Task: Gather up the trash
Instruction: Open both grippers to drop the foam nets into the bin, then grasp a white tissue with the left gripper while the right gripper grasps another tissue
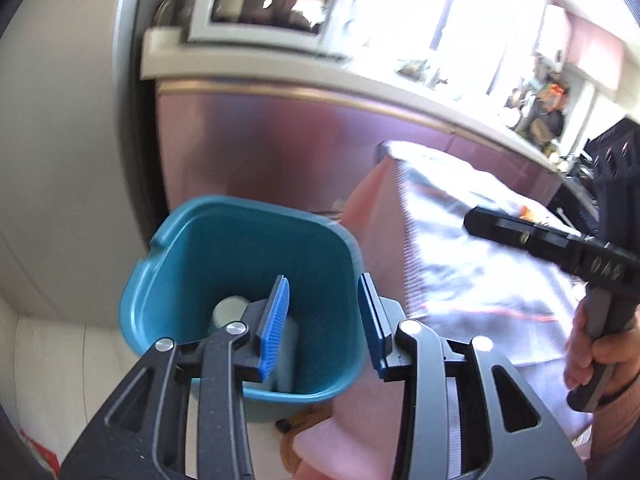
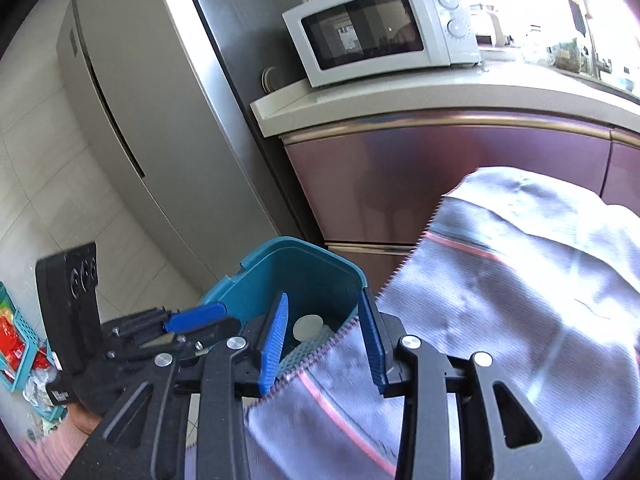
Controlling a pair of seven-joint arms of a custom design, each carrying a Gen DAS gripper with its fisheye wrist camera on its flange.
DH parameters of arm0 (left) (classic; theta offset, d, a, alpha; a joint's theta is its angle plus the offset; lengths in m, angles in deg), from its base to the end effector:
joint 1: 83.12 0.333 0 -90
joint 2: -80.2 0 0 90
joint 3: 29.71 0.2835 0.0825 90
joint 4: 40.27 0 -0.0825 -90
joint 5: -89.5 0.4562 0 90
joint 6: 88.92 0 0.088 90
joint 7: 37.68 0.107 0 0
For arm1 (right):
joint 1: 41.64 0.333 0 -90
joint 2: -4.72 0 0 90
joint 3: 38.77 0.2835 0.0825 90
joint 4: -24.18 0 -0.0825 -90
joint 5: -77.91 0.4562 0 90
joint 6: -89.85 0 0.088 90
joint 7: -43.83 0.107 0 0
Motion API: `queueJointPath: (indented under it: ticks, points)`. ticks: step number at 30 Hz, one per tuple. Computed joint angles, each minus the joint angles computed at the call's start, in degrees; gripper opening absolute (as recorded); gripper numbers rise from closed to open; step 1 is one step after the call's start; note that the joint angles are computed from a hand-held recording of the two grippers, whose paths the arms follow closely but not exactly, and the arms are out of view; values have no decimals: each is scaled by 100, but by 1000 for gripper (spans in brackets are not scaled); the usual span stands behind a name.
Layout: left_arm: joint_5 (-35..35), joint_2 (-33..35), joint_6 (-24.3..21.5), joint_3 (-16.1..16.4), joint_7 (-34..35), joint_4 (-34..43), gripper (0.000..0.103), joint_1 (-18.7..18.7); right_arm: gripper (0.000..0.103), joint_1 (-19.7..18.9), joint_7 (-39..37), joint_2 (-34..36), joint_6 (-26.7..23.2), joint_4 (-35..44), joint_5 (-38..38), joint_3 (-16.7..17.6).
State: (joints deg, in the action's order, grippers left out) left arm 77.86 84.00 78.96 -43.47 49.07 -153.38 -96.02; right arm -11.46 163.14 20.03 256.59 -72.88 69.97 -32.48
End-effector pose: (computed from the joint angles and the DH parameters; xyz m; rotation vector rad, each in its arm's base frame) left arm 0.6172 -0.2926 0.4784 -1.6120 2.0166 -1.1611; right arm 0.5990 0.4438 0.4973 -1.7262 1.3761 -0.3183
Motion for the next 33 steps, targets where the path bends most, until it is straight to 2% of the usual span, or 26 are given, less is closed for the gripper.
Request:
queueJointPath:
  ticks: [4, 8, 11, 15, 18, 25, 33]
  points:
    - [-729, -20, 96, -219, 909, 147, 41, -59, 36, 116, 607, -732, 272, -891, -613, -245]
    - [-1279, 126, 13, -399, 1650, 453, 42, -195, 39, -7, 1928, -1494, 416, -1729, -1886, -316]
    - [-1533, 286, -102, -539, 2040, 707, 43, -285, 41, -364, 2997, -2115, 396, -2345, -2864, -120]
    - [-1752, 446, -283, -708, 2368, 942, 43, -425, 43, -974, 3930, -2963, 237, -3163, -3478, 328]
    - [-1799, 632, -422, -825, 2529, 1153, 43, -557, 43, -1352, 4291, -3672, -35, -3799, -3535, 640]
    - [-1466, 1343, -947, -1017, 2632, 1986, 43, -894, 44, -1856, 4551, -5348, -708, -5177, -2940, 1086]
    - [-692, 2428, -1687, -1034, 2168, 3367, 43, -1417, 46, -2039, 4503, -6962, -1479, -6249, -2259, 1333]
